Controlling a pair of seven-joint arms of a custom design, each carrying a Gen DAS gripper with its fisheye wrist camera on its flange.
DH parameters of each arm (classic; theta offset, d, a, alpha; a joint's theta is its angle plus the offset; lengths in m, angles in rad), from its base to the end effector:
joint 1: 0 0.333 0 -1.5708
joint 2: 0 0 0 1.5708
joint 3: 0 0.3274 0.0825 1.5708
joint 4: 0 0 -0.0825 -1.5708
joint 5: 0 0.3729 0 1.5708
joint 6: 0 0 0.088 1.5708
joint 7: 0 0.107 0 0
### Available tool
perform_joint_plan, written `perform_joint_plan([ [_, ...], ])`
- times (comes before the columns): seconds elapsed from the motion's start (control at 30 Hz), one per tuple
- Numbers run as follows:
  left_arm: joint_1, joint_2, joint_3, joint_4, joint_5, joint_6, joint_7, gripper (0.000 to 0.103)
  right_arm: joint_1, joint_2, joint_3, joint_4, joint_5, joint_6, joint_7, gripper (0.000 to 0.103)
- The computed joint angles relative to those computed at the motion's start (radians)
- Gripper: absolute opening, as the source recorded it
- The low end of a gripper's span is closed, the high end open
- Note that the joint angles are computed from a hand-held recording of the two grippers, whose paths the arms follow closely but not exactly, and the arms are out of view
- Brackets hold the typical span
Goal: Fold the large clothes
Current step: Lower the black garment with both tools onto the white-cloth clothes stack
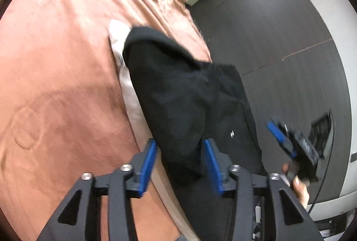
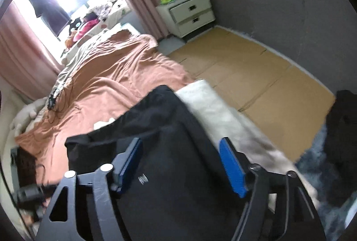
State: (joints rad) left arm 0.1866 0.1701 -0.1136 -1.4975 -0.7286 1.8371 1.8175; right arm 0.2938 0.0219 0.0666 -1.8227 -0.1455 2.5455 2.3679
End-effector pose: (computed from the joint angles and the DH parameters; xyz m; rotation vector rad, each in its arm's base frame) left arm 0.6241 -0.0013 0.6190 1.8622 -1.9234 0.9723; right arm 0.5677 0.2155 0.6120 -1.4139 2.0140 -0.3341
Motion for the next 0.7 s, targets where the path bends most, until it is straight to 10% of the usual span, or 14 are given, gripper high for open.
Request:
perform_joint_plan([
  [0.43,0.003,0.024,-0.009,0.023,0.018,0.046,0.051,0.052,-0.099,-0.371,0.090,-0.434,0.093,0.093,0.119,0.076],
  [0.7,-0.007,0.034,-0.017,0.018,0.022,0.073,0.074,0.029,-0.085,-0.391,0.086,-0.590,0.255,0.227,0.147,0.071],
])
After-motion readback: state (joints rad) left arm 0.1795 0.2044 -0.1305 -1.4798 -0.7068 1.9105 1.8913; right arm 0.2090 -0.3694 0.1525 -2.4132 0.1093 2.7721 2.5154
